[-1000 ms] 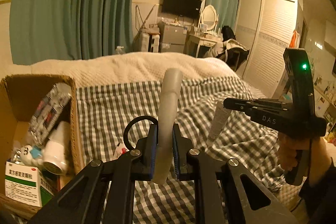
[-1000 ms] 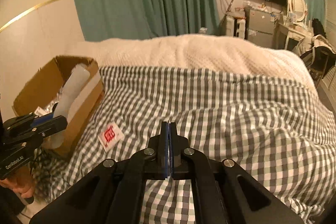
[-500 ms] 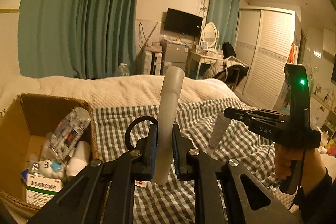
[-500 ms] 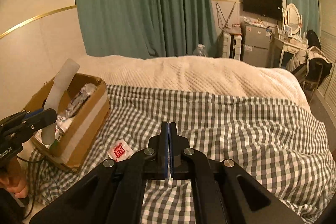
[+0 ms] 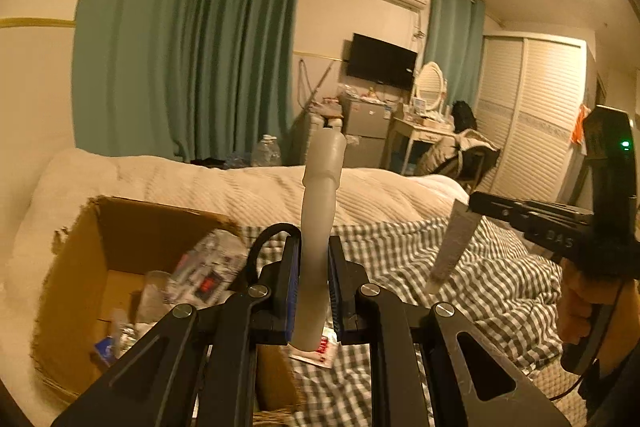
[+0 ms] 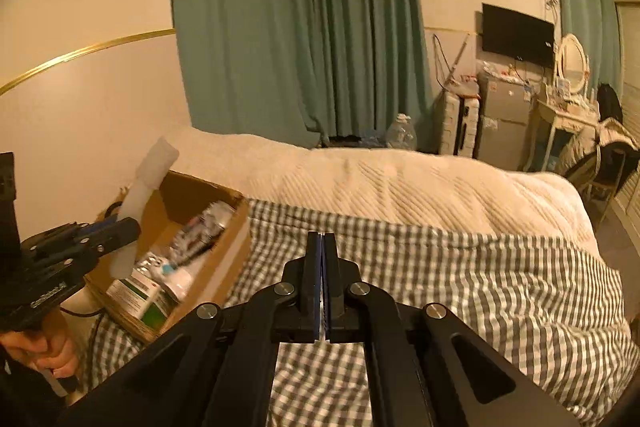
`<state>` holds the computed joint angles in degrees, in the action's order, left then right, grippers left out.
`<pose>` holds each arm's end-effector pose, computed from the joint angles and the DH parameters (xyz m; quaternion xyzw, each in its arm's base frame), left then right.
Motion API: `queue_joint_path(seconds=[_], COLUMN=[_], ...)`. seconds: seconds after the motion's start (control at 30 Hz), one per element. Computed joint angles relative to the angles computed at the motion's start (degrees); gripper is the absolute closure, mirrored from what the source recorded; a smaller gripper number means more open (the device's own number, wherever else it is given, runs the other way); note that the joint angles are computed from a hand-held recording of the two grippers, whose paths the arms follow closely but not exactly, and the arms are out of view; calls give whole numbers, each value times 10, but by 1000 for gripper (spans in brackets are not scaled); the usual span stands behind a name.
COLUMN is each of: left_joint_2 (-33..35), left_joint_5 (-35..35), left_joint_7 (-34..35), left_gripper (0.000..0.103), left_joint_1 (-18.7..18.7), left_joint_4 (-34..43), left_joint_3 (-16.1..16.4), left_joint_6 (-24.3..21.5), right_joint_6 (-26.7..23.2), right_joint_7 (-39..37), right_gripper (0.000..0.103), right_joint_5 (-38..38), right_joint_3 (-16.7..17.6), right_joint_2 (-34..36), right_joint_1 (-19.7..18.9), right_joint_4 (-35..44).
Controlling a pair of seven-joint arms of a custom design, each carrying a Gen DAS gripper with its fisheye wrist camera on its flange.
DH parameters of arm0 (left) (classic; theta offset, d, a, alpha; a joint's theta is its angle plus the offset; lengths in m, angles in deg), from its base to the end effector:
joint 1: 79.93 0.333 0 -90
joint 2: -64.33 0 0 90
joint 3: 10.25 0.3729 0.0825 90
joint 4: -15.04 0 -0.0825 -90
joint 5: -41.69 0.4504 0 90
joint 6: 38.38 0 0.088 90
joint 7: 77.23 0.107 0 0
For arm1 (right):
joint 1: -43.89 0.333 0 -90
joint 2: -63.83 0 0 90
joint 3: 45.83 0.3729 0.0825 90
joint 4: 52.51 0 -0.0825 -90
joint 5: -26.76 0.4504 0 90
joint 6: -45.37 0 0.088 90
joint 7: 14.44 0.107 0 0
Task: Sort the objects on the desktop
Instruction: 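Lift the cylinder and toothpaste tube and carry both over the cardboard box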
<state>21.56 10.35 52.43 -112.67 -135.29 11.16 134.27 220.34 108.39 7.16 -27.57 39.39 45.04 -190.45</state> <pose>0.4166 -0.0129 0.5976 -0.4895 0.6805 -0.4870 0.2451 0.4628 0.2150 0.6093 -0.6494 0.5650 -0.3076 0.4056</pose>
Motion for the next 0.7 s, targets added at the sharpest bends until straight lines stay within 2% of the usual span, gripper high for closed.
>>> queue_joint_path(seconds=[0.13,0.2,0.43,0.6,0.7], left_joint_2=[7,15,59,93,108], left_joint_5=[2,2,-30,-43,-58], left_joint_7=[-1,-5,-7,6,30], left_gripper=[90,89,90,89,89], left_joint_1=[18,35,89,140,156], left_joint_4=[14,24,60,76,86], left_joint_3=[11,12,17,-9,-8], left_joint_6=[-9,-20,-58,-77,-98], right_joint_6=[-10,-11,-16,-25,-31], right_joint_7=[-3,-10,3,7,6], right_gripper=[103,103,103,103,103], right_joint_5=[-7,-5,-43,-70,-79], right_joint_3=[10,3,23,10,-3], right_joint_2=[17,30,81,132,170], right_joint_1=[9,27,42,85,116], right_joint_4=[34,51,123,177,210])
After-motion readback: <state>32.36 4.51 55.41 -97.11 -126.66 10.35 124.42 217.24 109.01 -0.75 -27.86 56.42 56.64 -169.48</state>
